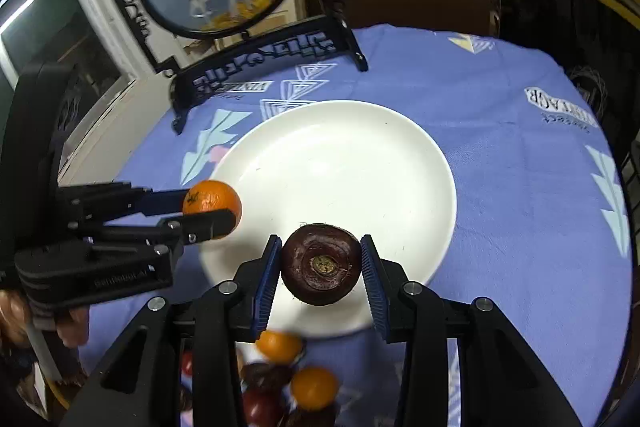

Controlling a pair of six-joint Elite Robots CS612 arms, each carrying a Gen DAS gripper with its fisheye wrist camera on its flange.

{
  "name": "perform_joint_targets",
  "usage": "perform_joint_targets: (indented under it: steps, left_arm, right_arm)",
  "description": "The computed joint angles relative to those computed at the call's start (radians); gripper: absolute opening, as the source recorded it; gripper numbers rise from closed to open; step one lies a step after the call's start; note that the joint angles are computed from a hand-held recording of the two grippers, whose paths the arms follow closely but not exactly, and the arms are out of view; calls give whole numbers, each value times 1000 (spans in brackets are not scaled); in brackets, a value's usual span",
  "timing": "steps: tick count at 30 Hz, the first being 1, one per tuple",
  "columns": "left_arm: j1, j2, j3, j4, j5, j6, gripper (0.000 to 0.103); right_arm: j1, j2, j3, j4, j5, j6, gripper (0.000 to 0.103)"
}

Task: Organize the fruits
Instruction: 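Carry both fruits over the white plate and open both tools, then move both open tools back to the fruit cluster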

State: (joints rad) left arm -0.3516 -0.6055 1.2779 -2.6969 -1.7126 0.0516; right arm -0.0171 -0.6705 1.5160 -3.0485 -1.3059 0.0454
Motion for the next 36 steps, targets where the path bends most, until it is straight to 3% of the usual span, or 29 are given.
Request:
perform_joint_targets:
  steps: [6,8,10,13,18,20,25,30,34,36]
  left_arm:
    - [-4,54,-89,87,34,-8,44]
    - [0,63,-105,93,27,-22,51]
    - [1,64,-106,80,38,-28,58]
    - [5,59,-99,61,37,-23,58]
    - [6,21,-31,-18,63,22,61]
    - [7,2,8,-61,68,51,68]
    - [16,-69,143,-158,40,113,73]
    - [30,-130,272,-201,2,134,77]
    - [42,-162,344,-192,-13,136,77]
    - [45,-170,369,-195,-11,143,77]
  right_arm:
    - [-2,46,-80,83,3,-5,42]
    - [1,56,-98,94,-22,-11,65]
    - [1,60,-103,77,-31,-16,65]
    - [0,55,-101,85,-26,-20,65]
    - [-10,23,-47,53,22,4,65]
    - [-12,0,-8,20,41,1,65]
    - [-5,-73,127,-53,108,-79,66]
    - [18,-126,247,-28,150,-209,66]
    - [35,-141,306,35,179,-232,66]
    - [48,-139,324,55,155,-243,66]
